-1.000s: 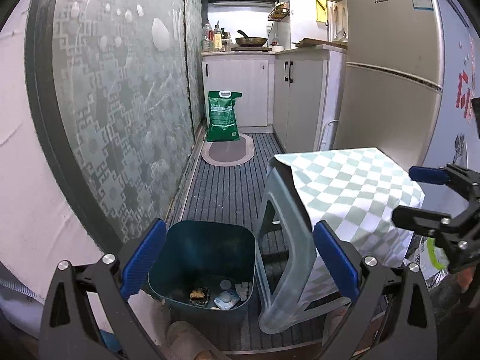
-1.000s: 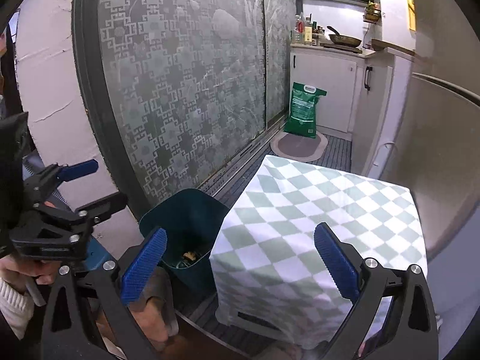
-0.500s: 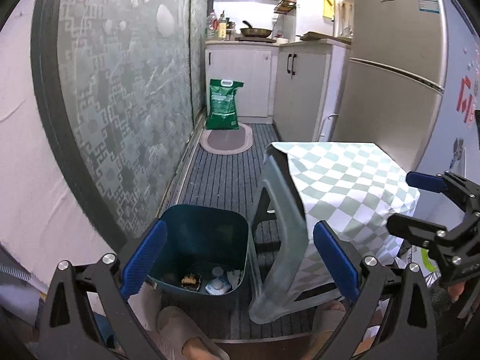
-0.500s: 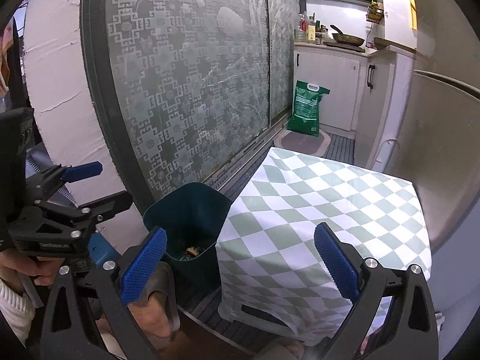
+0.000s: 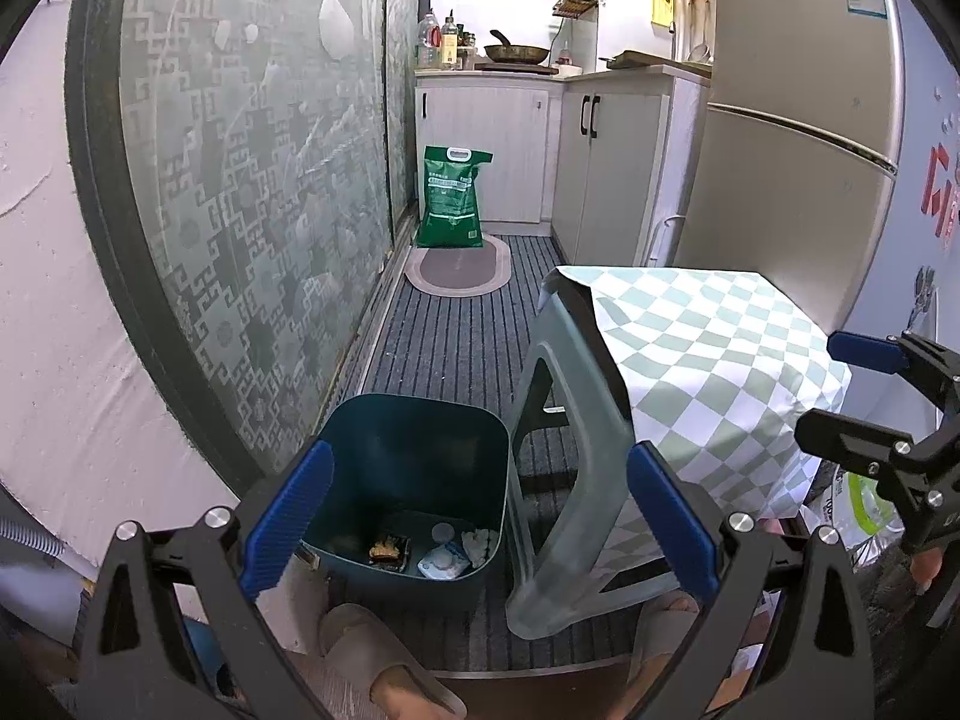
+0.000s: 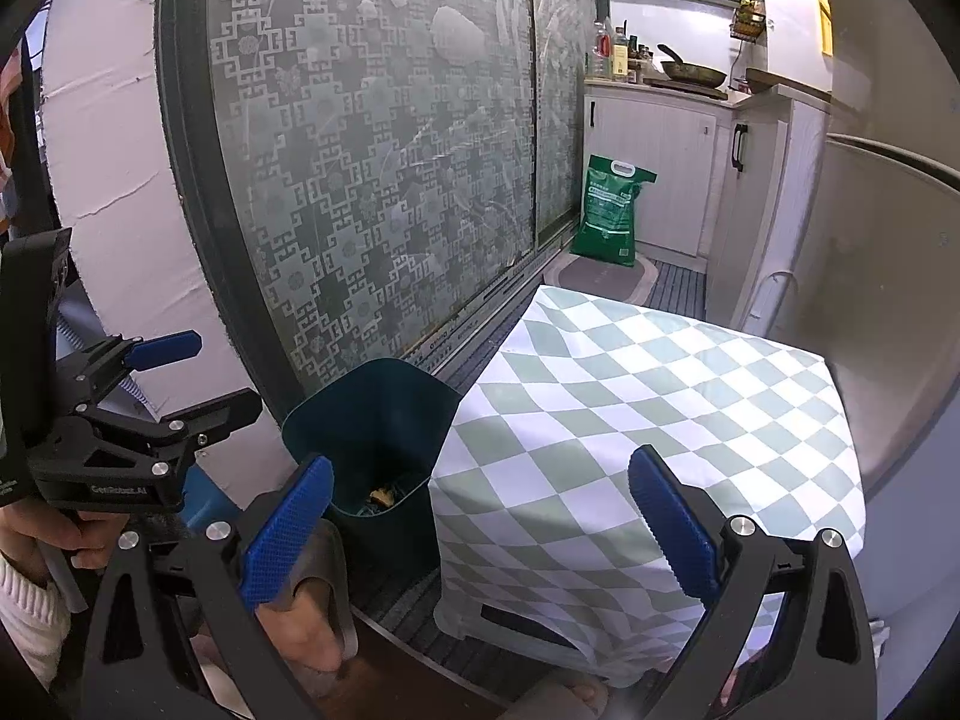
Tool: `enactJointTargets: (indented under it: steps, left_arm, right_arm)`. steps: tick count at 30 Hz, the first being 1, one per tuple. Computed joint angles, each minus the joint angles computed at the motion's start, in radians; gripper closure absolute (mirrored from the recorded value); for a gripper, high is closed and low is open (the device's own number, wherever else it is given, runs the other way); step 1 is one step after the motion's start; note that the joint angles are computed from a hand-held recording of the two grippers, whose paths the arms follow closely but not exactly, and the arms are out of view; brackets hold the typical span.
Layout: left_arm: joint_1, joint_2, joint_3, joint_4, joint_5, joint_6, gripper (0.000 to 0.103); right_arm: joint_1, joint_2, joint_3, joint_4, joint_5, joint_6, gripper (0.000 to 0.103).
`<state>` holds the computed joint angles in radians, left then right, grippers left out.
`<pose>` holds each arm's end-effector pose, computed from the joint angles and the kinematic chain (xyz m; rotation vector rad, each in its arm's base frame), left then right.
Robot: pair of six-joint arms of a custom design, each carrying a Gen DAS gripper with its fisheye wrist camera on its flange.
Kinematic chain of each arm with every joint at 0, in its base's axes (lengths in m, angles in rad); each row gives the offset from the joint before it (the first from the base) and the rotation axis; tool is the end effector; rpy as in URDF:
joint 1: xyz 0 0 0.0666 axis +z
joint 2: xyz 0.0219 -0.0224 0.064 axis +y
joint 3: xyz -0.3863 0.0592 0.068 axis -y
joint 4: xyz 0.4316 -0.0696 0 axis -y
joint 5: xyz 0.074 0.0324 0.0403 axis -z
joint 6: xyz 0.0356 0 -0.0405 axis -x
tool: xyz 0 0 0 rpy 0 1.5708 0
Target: Collect trash
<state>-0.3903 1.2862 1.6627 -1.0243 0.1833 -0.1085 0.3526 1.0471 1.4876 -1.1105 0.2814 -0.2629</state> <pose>0.4291 -0.1840 0.6132 0.6484 2.1332 -0.3582 0.3439 0.1156 0.6158 0.0520 2.2095 0.0253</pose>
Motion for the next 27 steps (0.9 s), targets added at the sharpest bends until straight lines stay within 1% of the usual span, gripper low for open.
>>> enactJointTargets:
  steps: [27]
  left_arm:
    - [0.003,-0.006,-0.001,0.003,0.010,-0.005,0.003]
  right_arm:
    - [0.003,0.007,0.000,0.002,0.002,-0.003,0.004]
